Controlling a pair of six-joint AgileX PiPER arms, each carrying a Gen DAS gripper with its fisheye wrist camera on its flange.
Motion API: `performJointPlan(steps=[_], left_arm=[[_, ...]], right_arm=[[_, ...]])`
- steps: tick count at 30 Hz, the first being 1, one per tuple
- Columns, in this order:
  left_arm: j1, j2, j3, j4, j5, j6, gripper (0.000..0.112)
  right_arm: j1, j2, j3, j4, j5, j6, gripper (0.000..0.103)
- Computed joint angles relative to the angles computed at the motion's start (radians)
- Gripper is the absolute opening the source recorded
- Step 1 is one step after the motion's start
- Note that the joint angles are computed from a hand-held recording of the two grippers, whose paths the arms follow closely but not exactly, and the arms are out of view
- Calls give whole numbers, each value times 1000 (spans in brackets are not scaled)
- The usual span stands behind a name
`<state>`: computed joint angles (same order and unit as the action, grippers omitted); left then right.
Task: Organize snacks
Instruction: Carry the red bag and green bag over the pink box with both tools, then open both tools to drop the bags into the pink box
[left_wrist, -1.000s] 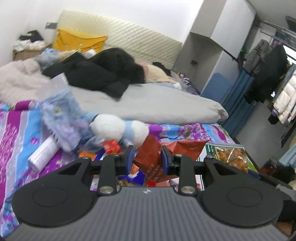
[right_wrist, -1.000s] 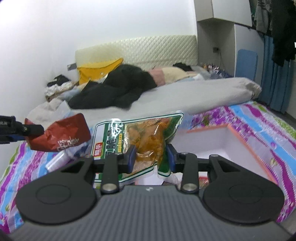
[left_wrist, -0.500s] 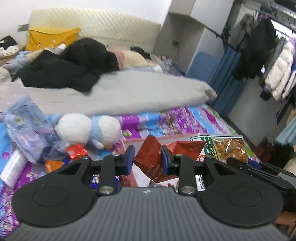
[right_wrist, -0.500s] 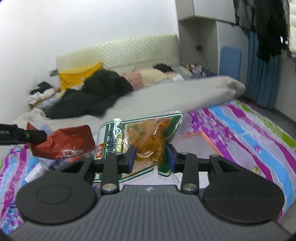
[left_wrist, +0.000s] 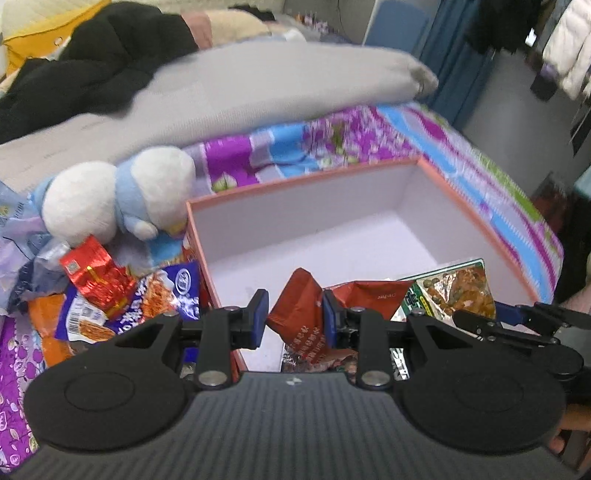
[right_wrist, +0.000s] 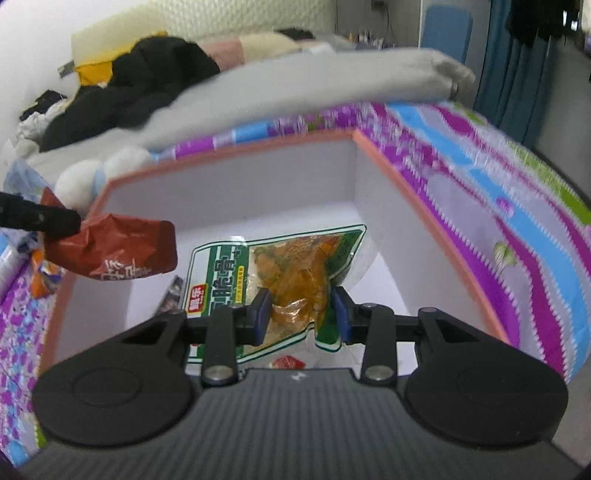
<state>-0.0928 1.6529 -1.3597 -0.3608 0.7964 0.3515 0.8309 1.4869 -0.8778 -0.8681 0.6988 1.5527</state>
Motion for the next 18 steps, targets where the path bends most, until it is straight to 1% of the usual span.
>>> performJointPlan(steps=[4, 8, 9, 10, 13, 15, 18], left_arm=[[-12, 35, 5, 21, -7, -9, 35], [-15, 35, 20, 32, -12, -8, 36], [-11, 34, 19, 30, -8, -13, 37], [-8, 35, 14, 32, 2, -24, 37], [10, 19, 18, 1, 11, -16, 47], [13, -13, 31, 5, 5, -20, 63], [19, -70, 45, 4, 9, -10, 64]], right_arm=[[-55, 35, 23, 8, -88, 1, 40], [-71, 50, 28, 12, -118, -6, 43], [-69, 51, 29, 13, -117, -9, 46], [-59, 50, 25, 22, -101, -15, 52], [-53, 42, 19, 24, -80, -6, 60], [-45, 27, 21, 22, -72, 8, 61], [-22, -7, 18, 19, -39, 26, 61]])
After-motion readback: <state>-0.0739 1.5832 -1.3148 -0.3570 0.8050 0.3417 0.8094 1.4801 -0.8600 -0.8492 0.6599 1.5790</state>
